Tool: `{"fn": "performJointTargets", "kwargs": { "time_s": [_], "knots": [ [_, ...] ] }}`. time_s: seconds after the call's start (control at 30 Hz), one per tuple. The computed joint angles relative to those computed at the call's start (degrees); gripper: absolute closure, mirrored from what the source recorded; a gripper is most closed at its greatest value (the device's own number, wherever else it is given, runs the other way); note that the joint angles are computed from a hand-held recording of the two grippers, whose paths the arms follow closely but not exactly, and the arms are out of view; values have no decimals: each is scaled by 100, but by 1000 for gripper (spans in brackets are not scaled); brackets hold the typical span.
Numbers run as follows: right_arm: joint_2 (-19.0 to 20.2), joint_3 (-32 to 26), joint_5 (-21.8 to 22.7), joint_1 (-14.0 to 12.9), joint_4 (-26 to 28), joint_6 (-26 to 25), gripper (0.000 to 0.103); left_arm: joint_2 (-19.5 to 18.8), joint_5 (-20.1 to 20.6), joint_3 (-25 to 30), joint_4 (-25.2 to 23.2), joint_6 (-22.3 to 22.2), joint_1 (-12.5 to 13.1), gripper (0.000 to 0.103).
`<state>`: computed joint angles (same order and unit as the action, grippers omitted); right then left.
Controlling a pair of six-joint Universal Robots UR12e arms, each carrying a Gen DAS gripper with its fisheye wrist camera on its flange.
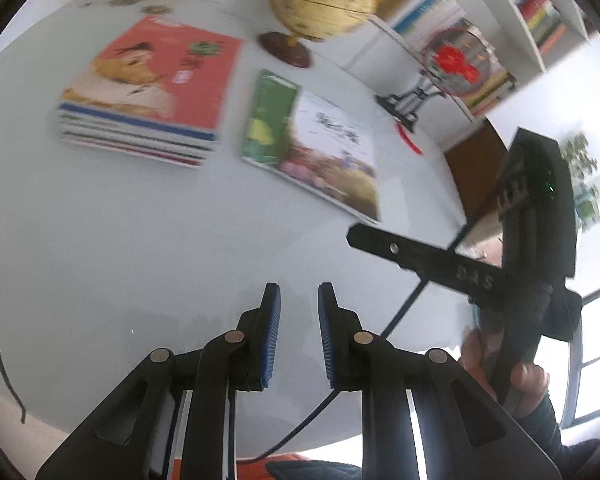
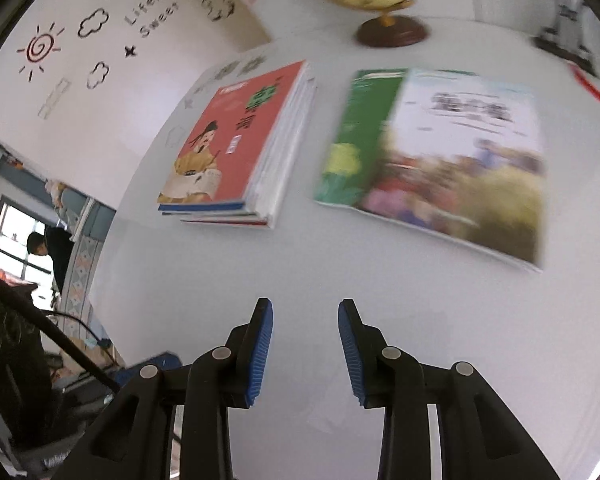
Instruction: Organize books
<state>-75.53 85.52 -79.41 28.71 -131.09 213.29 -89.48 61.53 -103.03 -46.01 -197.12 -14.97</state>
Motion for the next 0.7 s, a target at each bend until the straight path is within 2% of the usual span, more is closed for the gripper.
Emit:
{"fn": "performJointTargets", "kwargs": {
  "time_s": [0.17, 0.23, 0.3, 0.33, 0.47, 0.7],
  "knots": [
    [-641, 561, -421, -49, -150, 188, 70, -13, 34, 112, 236, -63, -344, 86],
    [-872, 741, -546, -75, -245, 316, 69, -4, 87, 138, 308, -106, -461, 81],
    [-1081, 931, -611, -96, -394, 434, 59, 12, 135, 149, 411, -178, -565, 81],
    [-1162, 1009, -679, -90, -453, 483, 57, 15, 162, 163, 459, -215, -621, 81],
    [-1438, 1255, -892, -75, -619, 587, 57, 25, 409, 221, 563, -278, -800, 81],
    [-1600, 1464, -1183, -38, -785, 814, 57, -25, 747, 359, 583, -161, -930, 81]
  ]
}}
